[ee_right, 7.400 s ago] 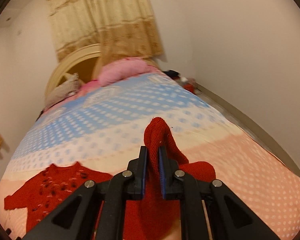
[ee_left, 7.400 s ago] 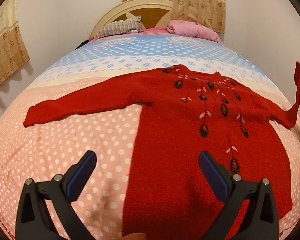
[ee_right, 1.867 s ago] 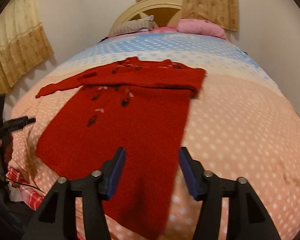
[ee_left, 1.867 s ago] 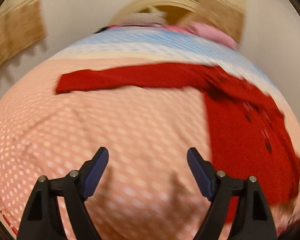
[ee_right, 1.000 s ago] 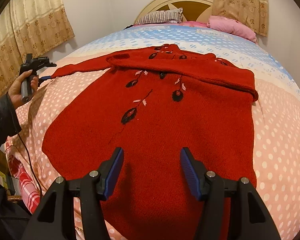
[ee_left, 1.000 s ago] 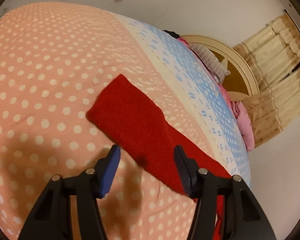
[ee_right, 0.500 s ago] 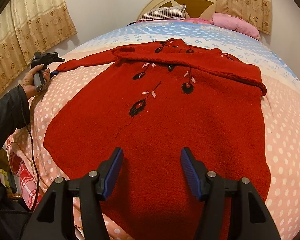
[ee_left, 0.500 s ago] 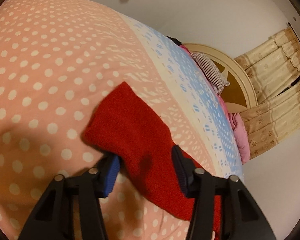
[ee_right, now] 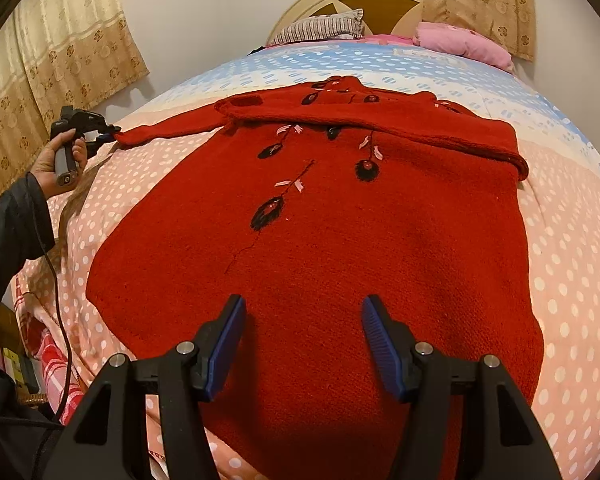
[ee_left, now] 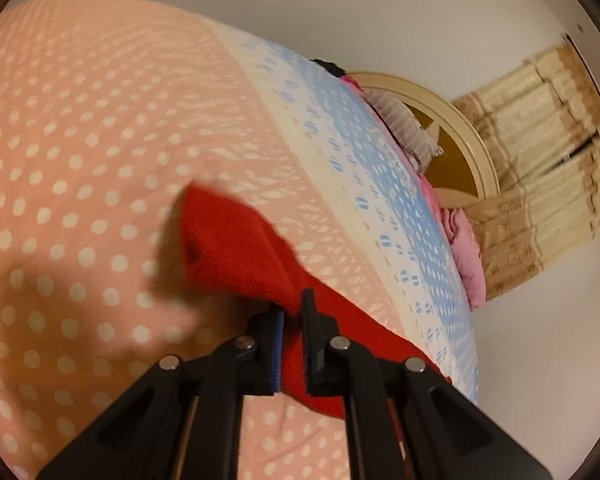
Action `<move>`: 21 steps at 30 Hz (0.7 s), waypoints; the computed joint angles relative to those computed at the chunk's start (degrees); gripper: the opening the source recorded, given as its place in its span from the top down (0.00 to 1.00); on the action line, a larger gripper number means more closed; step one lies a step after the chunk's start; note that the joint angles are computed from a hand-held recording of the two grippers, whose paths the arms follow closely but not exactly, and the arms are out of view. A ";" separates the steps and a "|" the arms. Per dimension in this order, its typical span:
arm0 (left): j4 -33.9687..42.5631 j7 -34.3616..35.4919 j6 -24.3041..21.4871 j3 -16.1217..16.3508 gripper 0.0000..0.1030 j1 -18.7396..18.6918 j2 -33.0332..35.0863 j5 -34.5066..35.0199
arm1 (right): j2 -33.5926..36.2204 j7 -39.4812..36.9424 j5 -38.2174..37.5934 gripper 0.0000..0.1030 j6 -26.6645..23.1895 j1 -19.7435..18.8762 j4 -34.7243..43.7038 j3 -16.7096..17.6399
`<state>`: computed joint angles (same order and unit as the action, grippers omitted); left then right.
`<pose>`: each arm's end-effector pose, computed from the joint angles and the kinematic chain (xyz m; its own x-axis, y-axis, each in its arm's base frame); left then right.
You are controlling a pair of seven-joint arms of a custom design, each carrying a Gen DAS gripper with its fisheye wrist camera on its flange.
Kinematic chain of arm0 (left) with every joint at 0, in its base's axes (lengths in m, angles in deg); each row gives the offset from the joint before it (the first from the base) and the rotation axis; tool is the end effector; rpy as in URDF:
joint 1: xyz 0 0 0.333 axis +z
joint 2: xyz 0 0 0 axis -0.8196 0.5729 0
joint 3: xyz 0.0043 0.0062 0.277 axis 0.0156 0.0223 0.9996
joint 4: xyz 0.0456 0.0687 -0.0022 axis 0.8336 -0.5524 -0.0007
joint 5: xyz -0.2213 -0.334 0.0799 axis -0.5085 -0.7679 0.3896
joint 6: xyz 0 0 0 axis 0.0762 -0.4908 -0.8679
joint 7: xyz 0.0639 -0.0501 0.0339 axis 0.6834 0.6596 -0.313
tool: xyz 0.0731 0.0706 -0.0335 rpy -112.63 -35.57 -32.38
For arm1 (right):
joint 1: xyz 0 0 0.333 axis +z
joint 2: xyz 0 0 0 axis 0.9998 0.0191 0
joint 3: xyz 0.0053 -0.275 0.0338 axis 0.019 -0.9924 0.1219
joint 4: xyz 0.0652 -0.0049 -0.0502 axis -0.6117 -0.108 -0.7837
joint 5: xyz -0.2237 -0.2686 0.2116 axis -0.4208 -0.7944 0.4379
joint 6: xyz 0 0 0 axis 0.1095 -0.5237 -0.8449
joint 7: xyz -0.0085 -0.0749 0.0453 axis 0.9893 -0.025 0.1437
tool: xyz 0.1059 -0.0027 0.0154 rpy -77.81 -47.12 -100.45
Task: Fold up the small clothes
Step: 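Lift the sleeve with the left tool, fold it across the body, release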
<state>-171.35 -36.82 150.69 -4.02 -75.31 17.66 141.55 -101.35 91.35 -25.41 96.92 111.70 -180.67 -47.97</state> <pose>0.5986 -0.3048 0.3739 0.4739 -0.5395 0.6960 -0.3542 -0.8404 -0.4103 0.4453 0.1979 0.4028 0.3948 -0.9085 -0.1373 -0.7465 -0.2301 -0.6243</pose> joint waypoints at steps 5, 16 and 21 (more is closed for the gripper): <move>3.73 8.18 -0.79 -1.32 0.94 -0.30 0.75 -3.70 | -0.42 -0.37 0.60 0.40 0.27 0.40 -0.39 -0.41; 15.98 18.51 -1.00 -0.47 0.94 -4.06 5.83 -7.53 | -2.36 -1.55 2.59 0.40 1.58 0.76 -1.70 -1.75; 22.92 26.56 -0.85 -0.17 0.94 -6.06 9.89 -12.88 | -3.23 -2.49 3.54 0.40 1.81 0.93 -2.19 -2.53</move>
